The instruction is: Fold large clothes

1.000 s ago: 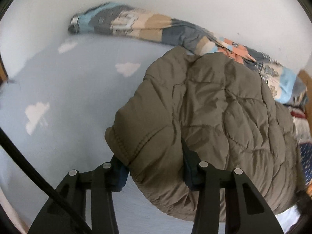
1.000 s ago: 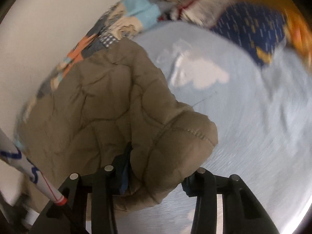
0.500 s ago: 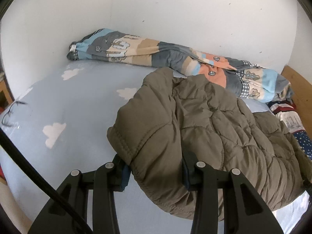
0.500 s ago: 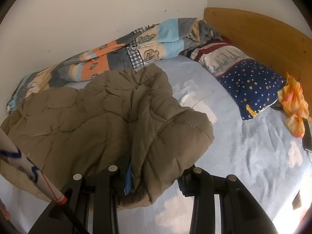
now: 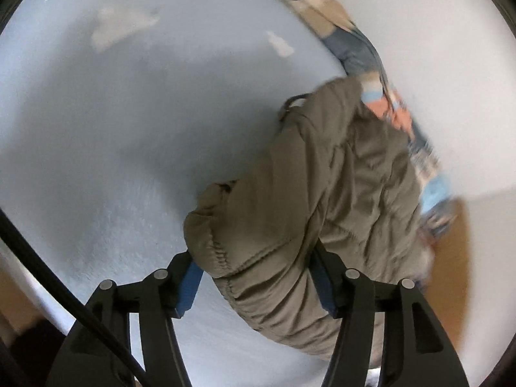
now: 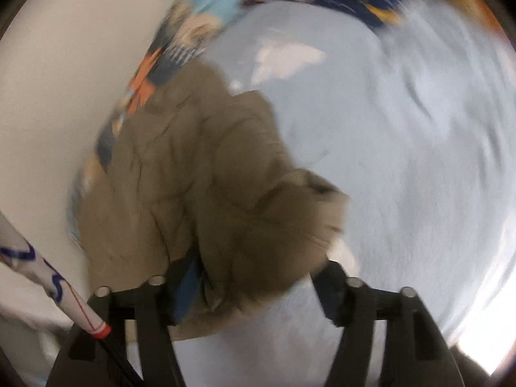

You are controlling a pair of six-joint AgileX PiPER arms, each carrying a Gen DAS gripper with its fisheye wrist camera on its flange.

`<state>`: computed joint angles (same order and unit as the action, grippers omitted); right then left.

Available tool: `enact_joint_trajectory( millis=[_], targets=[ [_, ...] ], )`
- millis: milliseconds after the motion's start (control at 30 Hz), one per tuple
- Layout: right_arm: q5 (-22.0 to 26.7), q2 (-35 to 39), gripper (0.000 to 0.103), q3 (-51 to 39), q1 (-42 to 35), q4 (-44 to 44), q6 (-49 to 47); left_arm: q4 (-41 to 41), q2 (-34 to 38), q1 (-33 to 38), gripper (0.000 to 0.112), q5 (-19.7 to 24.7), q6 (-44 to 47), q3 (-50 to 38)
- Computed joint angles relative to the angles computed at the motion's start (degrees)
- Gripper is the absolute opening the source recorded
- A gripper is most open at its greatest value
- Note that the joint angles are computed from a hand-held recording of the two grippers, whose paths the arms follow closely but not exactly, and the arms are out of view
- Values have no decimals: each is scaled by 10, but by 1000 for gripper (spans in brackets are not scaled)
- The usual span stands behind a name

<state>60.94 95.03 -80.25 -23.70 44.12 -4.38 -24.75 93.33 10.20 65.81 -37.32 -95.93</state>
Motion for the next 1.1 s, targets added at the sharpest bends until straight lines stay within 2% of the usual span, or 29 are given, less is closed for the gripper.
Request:
enact_joint_trajectory(
  millis=[67,200,333,400,433,500,600,733,800,867,900,1000,1100],
  targets=[
    [10,-14,77,35,-44,45,-16,-39,-7,19,59,-13,6,25],
    [-47,-73,77,69,-77,13,-2,-97,-28,42,60,-58,4,75],
    [-94,-105,66,45,-13,-19,-54,-102,-45,50,61,-81,-24,99],
    [-118,-109,53,29,44,-59,-53,-117,-59,60,61,-98,-25,123],
    [-121,-104,52,22,63,-79,-44,-131,-61,71,61,-100,-17,132],
    [-104,-65,49,-12,93,-131,6,-170,-68,92,61,-111,-6,160],
    [-61,-5,46,-48,99,-187,89,-235,-68,127,61,-114,19,189],
    [-56,3,47,-67,103,-215,122,-336,-88,191,61,-134,38,259],
    [-86,-17,48,-62,119,-234,130,-295,-104,213,61,-138,12,258],
    [-121,-40,48,-59,140,-258,124,-198,-106,197,61,-135,-34,212],
    [-134,-46,48,-63,157,-277,123,-145,-104,177,61,-133,-49,178],
    [-154,-32,48,-95,210,-322,123,-55,-77,107,62,-121,-39,89],
    [-142,9,48,-149,252,-349,136,68,-2,-19,68,-67,-6,-61]
  ],
)
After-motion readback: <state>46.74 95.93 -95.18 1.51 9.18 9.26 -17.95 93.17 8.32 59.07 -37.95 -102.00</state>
